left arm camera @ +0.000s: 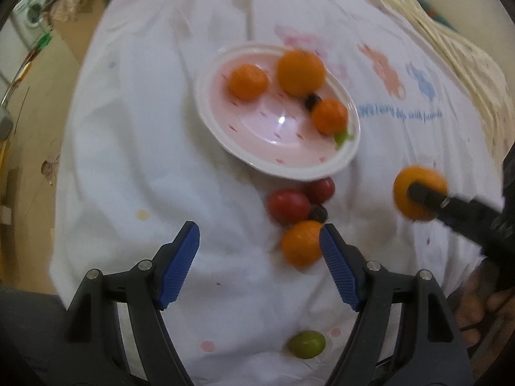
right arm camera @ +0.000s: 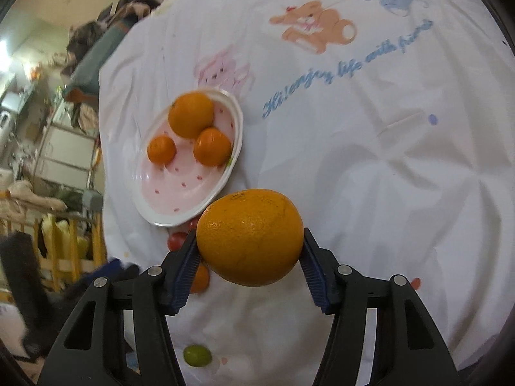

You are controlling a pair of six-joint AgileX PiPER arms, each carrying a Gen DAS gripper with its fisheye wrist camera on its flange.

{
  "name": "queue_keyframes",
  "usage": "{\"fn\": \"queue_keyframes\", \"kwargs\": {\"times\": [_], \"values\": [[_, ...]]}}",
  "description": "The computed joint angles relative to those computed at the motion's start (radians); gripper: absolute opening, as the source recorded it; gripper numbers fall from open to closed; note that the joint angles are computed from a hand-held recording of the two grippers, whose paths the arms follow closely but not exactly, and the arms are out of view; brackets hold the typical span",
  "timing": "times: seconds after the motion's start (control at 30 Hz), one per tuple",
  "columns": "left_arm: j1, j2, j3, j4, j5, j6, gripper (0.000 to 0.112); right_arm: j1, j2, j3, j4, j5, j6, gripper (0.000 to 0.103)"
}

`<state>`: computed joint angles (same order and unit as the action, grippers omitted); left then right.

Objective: Organize fruits
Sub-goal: 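Close the right gripper around the remaining large orange and lift it, then close the left gripper around the small orange beside the tomatoes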

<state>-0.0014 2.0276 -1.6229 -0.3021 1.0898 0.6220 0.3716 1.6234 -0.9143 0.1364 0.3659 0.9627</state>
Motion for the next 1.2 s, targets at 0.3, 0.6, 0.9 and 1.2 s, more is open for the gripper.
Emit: {"fn": "queue_keyframes", "kwargs": {"times": [0.3, 0.6, 0.9, 1.2], "values": [[-0.109, -0.030, 0.127, 0.058, -0.105, -0.004, 0.071, -0.009, -0.057, 0.029, -0.073, -0.028, 0.117, 0.062], [-0.144, 0.014, 0.120, 0.122, -0.099, -0.037, 0.053, -0.012, -0.051, 0.021, -0.046, -0.029, 0.084, 0.062], [-0.095, 0.046, 0.041, 0.067, 0.003, -0.026, 0.037, -0.007, -0.042, 0.014, -0.019, -0.028, 0.057, 0.062], [-0.037, 0.002, 0.053, 0.087, -0.003, -0.023, 0.037, -0.007, -0.027, 0.001, -0.007, -0.020, 0.044, 0.062]]}}
